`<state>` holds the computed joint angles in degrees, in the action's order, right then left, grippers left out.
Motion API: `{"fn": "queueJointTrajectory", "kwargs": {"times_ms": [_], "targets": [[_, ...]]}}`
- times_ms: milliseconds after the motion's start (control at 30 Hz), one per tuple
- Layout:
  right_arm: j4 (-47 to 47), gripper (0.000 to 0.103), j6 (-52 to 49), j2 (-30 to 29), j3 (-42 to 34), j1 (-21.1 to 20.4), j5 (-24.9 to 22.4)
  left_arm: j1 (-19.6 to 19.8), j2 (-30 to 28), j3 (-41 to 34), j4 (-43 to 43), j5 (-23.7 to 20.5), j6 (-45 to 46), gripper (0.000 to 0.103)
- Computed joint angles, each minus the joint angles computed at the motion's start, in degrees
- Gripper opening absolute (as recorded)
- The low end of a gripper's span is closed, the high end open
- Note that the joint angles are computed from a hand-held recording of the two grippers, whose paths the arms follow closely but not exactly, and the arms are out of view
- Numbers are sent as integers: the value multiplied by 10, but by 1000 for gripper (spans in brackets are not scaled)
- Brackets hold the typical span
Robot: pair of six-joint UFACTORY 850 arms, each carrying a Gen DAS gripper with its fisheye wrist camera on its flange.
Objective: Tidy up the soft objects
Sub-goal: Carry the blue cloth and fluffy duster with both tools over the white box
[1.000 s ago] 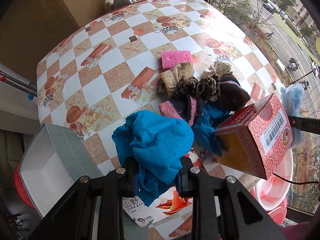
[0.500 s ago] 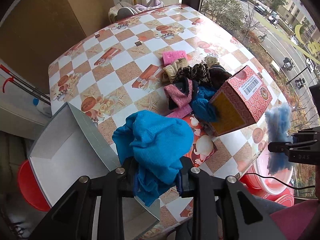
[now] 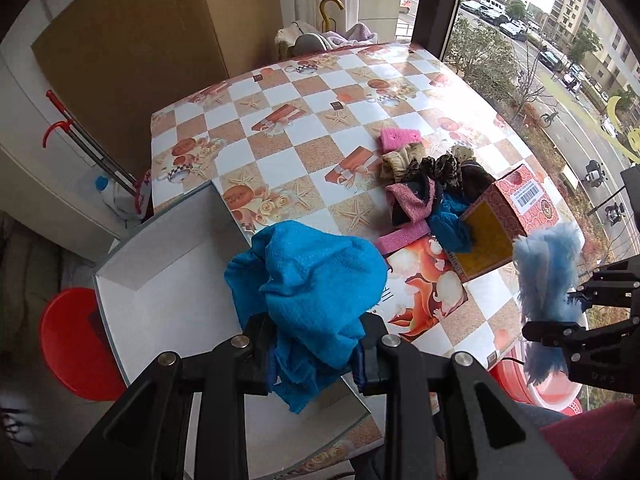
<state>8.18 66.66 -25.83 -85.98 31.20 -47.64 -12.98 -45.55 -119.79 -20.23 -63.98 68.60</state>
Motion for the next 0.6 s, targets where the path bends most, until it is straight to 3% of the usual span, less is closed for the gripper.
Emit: {"fn": "queueJointTrajectory", "kwargs": {"times_ms": [333,600], "targets": [[-23,28,-109,-110,-188,-26,-46,33,-58,-90,32,-7,-83,31],[9,28,-186,-234,-387,-38,-94,48,-75,-105,66,-6,-111,31]]}}
